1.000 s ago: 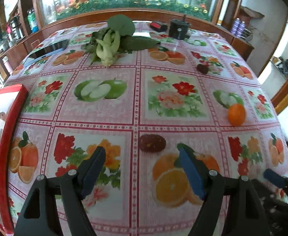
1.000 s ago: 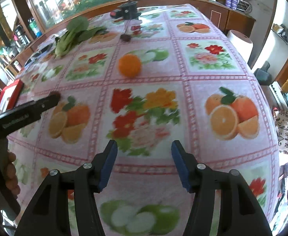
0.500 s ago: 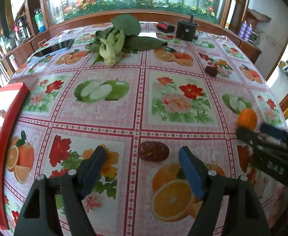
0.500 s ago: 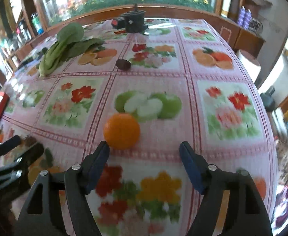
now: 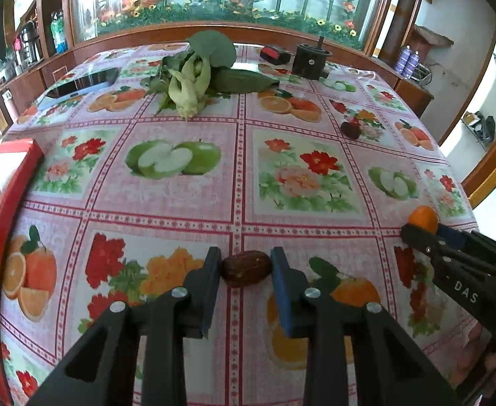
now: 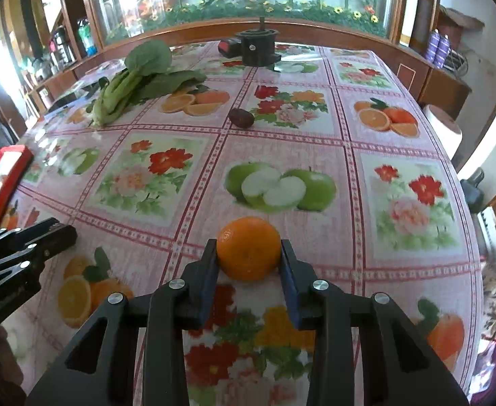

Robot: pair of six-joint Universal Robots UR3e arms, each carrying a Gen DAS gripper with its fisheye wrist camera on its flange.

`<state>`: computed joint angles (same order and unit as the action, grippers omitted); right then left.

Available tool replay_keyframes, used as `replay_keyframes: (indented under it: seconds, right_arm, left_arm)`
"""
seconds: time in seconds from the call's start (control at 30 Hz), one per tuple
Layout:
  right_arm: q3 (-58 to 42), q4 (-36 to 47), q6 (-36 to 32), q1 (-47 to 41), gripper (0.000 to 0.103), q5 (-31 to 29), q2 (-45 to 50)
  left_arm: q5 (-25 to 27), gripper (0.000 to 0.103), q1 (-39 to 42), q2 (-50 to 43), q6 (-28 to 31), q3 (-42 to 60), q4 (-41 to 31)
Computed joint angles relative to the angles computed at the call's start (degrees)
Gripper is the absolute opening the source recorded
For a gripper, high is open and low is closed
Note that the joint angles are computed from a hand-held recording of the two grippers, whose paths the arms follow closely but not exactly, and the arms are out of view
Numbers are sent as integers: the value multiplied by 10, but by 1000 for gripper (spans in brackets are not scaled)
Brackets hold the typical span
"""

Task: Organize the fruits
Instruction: 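Carry the dark date and tangerine in both tools over the red tray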

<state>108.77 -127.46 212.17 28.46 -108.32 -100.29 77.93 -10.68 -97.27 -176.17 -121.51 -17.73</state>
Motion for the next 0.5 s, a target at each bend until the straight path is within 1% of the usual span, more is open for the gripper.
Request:
replay_keyframes:
  seconds: [0.1,0.23,0.5]
  right_arm:
    - [17,9,17,9,34,5,-29]
    - [22,30,46,31,34,0,-44]
    - [-9,69,124,112,34,-34,-22]
  left_arm:
    - [-18,33,12,24,7,-22,-9]
    - [-25,33,20,56,20,-48,-25]
    - [-23,33,35,144,57,-109,-47]
